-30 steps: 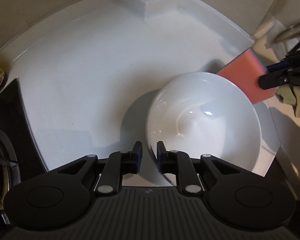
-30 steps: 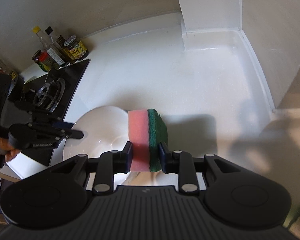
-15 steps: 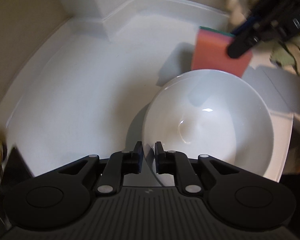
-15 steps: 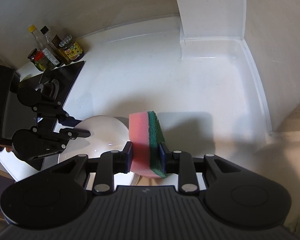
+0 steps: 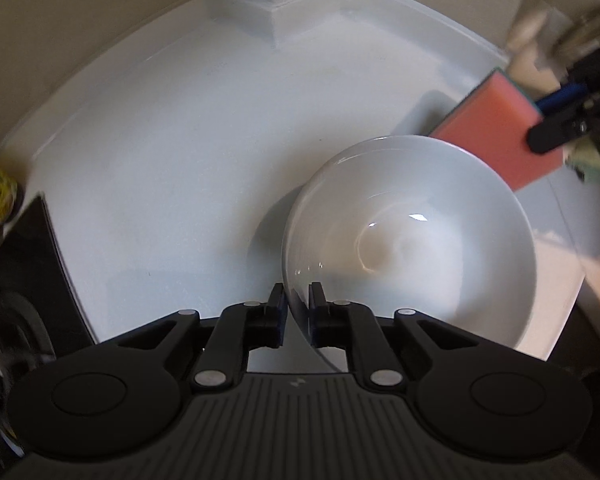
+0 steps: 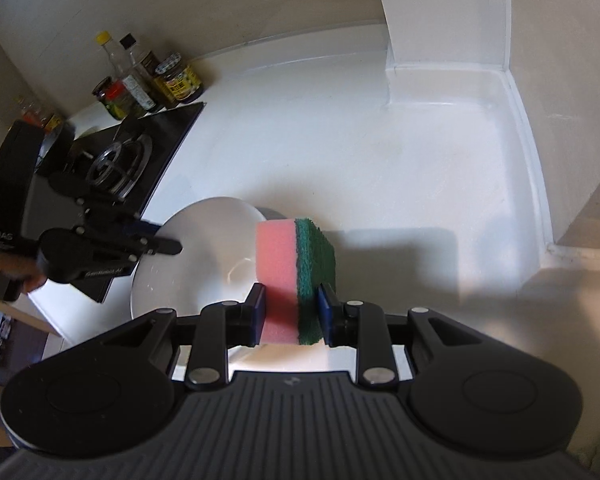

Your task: Clean bowl

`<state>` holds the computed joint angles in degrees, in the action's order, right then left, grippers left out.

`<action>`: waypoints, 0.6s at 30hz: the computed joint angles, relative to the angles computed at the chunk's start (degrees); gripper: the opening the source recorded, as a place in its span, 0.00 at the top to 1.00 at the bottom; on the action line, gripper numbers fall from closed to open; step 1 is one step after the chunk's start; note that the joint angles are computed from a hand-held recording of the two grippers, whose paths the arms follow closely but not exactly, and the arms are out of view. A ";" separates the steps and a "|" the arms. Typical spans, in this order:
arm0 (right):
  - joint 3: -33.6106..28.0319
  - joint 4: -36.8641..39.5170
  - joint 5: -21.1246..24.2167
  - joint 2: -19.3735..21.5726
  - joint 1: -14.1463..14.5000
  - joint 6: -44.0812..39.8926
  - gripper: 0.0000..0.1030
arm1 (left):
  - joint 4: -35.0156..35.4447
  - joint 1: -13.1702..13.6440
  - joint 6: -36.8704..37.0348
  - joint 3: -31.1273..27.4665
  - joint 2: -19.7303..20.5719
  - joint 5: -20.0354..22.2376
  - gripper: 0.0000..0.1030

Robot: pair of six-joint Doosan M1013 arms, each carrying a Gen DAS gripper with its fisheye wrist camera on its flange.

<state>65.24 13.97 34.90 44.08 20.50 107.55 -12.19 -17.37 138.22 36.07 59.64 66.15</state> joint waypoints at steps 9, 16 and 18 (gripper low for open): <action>-4.10 -2.83 0.97 2.39 -0.52 4.42 0.77 | -3.08 -0.95 17.58 -2.46 1.72 -1.40 0.86; -0.97 -2.69 -1.83 0.87 -0.13 4.49 0.77 | -1.74 -0.36 -6.91 -3.09 1.08 4.29 0.83; -0.16 -3.32 -2.35 0.41 0.17 4.84 0.77 | -0.96 -0.46 -8.83 -2.82 1.01 4.87 0.83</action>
<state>65.07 10.65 32.55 44.49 20.67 112.39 -13.15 -17.82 129.39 33.25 60.65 71.02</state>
